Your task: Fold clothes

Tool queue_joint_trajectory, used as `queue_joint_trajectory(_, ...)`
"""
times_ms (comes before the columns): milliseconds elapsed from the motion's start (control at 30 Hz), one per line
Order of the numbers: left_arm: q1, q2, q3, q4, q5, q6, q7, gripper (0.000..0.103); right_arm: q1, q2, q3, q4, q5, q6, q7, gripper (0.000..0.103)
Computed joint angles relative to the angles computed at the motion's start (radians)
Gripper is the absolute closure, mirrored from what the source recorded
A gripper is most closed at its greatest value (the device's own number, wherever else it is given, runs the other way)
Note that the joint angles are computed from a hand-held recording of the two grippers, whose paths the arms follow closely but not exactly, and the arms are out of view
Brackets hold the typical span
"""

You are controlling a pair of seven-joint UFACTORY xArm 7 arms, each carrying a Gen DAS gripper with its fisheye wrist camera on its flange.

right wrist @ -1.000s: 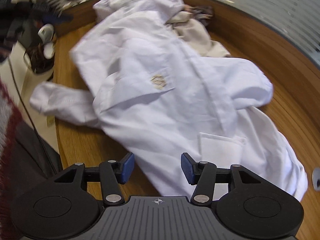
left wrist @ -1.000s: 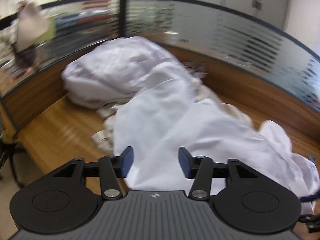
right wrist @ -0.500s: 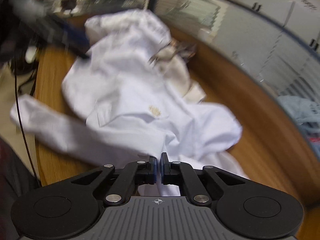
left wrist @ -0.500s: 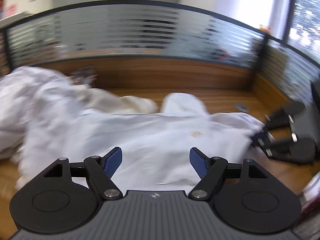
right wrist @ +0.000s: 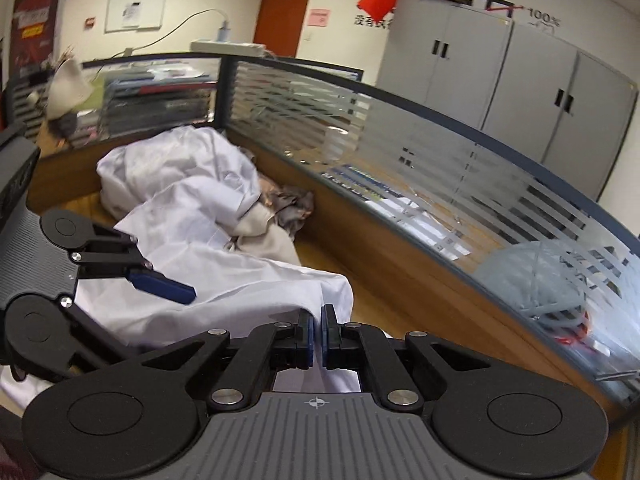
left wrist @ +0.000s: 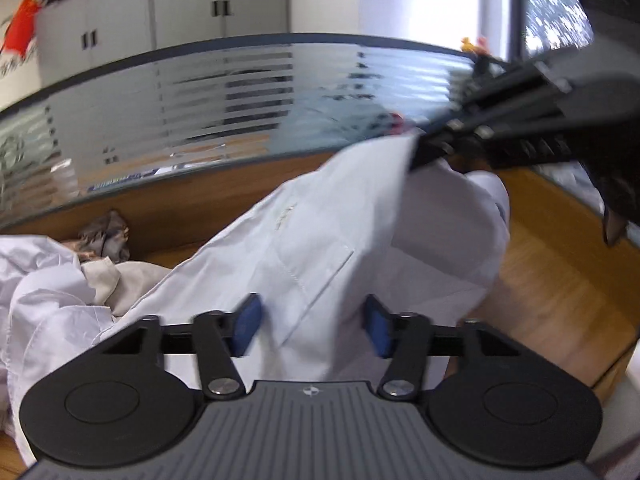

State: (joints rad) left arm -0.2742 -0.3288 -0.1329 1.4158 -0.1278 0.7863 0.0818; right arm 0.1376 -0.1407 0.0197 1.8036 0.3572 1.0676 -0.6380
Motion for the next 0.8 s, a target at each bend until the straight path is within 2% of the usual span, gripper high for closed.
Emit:
queue_joint_trajectory(100, -0.003, 0.064, 0.038, 0.103, -0.071, 0.076, 0.001, 0.090, -0.002, 0.028, 0.011, 0.024, -0.027, -0.022, 0.034, 0.096)
queue_joint_trajectory(133, -0.001, 0.086, 0.050, 0.139, -0.098, 0.107, 0.001, 0.091, -0.003, 0.035, 0.017, 0.025, -0.045, -0.030, 0.060, 0.096)
queue_joint_trajectory(233, 0.018, 0.131, 0.079, 0.220, -0.172, 0.200, 0.004, 0.092, -0.006, 0.010, 0.025, -0.008, -0.071, -0.049, 0.146, 0.085)
queue_joint_trajectory(333, 0.040, 0.158, 0.103, 0.276, -0.244, 0.271, 0.051, 0.092, -0.008, -0.046, 0.028, -0.067, -0.082, -0.052, 0.253, 0.083)
queue_joint_trajectory(400, 0.055, 0.158, 0.114, 0.287, -0.288, 0.304, 0.086, 0.092, -0.009, -0.099, 0.027, -0.119, -0.081, -0.054, 0.347, 0.083)
queue_joint_trajectory(567, 0.080, 0.138, 0.135, 0.271, -0.378, 0.352, 0.175, 0.092, 0.031, -0.206, 0.001, -0.261, 0.051, -0.048, 0.515, 0.088)
queue_joint_trajectory(700, 0.088, 0.098, 0.152, 0.237, -0.420, 0.383, 0.272, 0.092, 0.024, -0.202, 0.051, -0.360, -0.014, -0.144, 0.667, 0.090)
queue_joint_trajectory(800, 0.098, 0.066, 0.153, 0.218, -0.397, 0.411, 0.290, 0.095, 0.004, -0.175, 0.082, -0.404, -0.096, -0.217, 0.815, 0.094)
